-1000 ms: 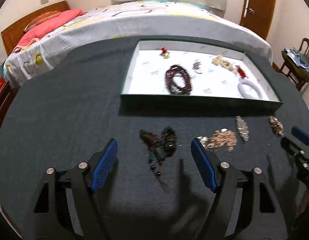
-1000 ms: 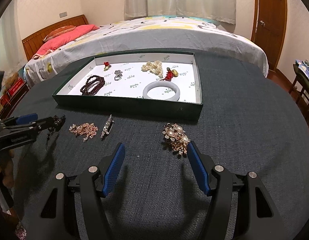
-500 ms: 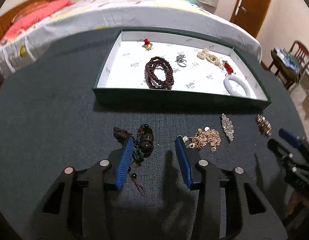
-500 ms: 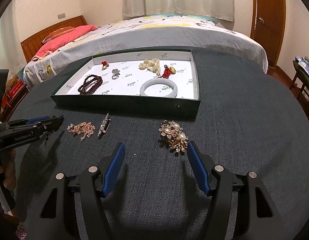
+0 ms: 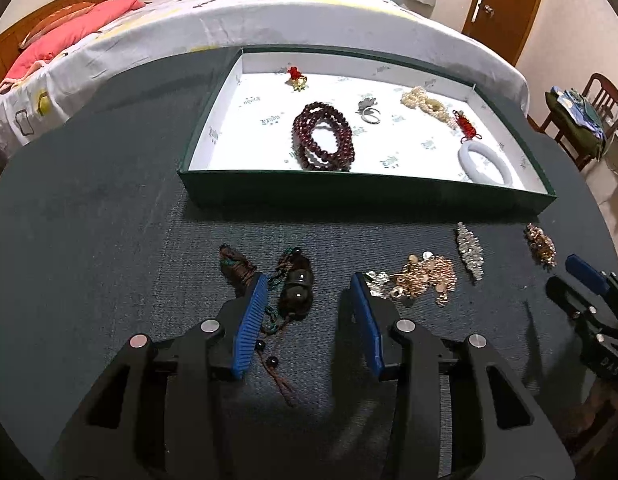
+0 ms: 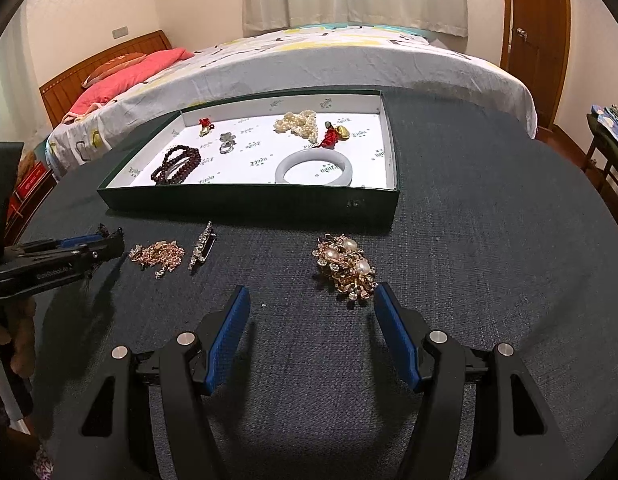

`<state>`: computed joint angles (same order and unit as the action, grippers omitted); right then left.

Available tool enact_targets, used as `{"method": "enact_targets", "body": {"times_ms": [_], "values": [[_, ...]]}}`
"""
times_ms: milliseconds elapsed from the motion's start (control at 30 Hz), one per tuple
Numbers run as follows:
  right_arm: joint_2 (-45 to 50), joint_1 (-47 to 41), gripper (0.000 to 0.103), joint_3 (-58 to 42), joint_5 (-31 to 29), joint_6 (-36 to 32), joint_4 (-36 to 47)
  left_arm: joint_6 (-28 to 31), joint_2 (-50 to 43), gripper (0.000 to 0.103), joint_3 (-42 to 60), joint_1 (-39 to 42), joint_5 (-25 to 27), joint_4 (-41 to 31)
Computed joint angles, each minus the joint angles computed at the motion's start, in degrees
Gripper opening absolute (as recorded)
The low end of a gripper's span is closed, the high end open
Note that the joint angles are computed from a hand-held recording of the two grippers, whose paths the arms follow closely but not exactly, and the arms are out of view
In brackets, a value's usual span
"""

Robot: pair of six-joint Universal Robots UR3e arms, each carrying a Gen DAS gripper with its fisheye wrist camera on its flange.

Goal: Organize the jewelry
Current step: 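Grasp the black tassel pendant with the left tool while the right tool grasps the rhinestone brooch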

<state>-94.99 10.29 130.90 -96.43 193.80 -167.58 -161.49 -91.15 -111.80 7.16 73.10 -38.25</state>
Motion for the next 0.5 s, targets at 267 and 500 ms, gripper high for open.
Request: {"method": "enact_targets", "body": {"times_ms": [267, 500], "values": [[0.6, -0.03, 0.063, -0.34, 0.06, -0.24, 0.34, 1.83, -0.19, 0.03, -0.13, -0.88, 0.8, 0.3], [1.35, 0.69, 0.063, -0.94, -0.43, -0.13, 0.42, 3.65, -0.27, 0.018, -0.68, -0.65, 1.61, 1.69]]}}
